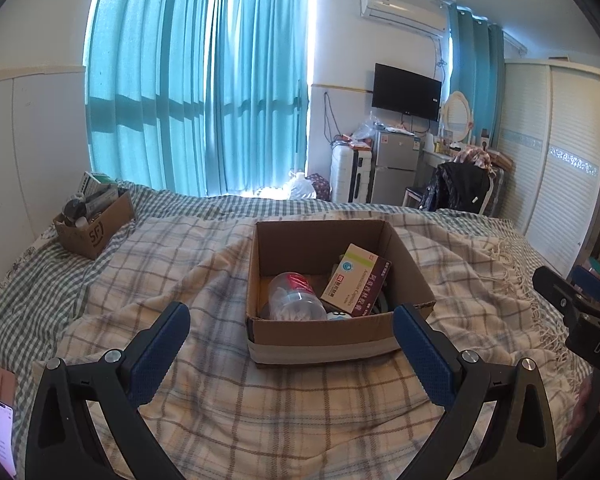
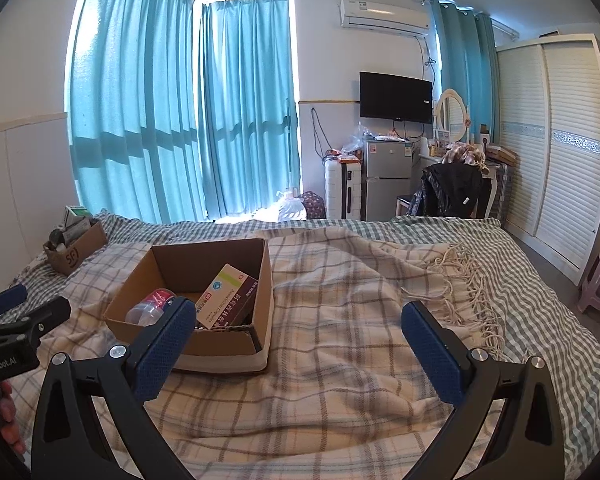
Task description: Organize objects
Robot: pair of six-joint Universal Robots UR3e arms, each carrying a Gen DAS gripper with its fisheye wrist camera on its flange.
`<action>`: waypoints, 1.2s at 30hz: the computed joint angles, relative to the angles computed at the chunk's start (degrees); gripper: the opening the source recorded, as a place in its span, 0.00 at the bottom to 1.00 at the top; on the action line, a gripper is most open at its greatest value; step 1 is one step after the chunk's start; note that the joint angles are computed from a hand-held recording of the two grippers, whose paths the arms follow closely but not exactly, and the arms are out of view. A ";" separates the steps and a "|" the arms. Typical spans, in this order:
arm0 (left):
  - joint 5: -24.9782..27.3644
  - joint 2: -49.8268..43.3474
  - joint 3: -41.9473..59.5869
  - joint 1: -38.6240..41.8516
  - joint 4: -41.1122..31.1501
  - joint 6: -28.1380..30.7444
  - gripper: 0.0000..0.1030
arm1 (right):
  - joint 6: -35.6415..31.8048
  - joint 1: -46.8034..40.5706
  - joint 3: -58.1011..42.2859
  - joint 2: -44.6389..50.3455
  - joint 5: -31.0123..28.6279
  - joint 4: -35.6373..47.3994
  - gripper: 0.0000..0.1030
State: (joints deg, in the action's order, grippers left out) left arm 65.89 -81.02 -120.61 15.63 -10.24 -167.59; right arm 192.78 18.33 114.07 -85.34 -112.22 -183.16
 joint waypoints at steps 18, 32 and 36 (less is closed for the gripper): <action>0.13 1.46 -1.06 0.76 -0.66 -0.44 1.00 | -0.43 0.86 -0.89 0.42 -0.11 1.32 1.00; 1.03 2.08 -2.29 -0.03 0.66 -0.32 1.00 | -0.12 0.87 -0.22 -0.11 0.26 1.20 1.00; 2.83 1.78 -2.00 -1.06 0.03 0.07 1.00 | 0.17 0.74 -0.18 -0.26 0.77 1.67 1.00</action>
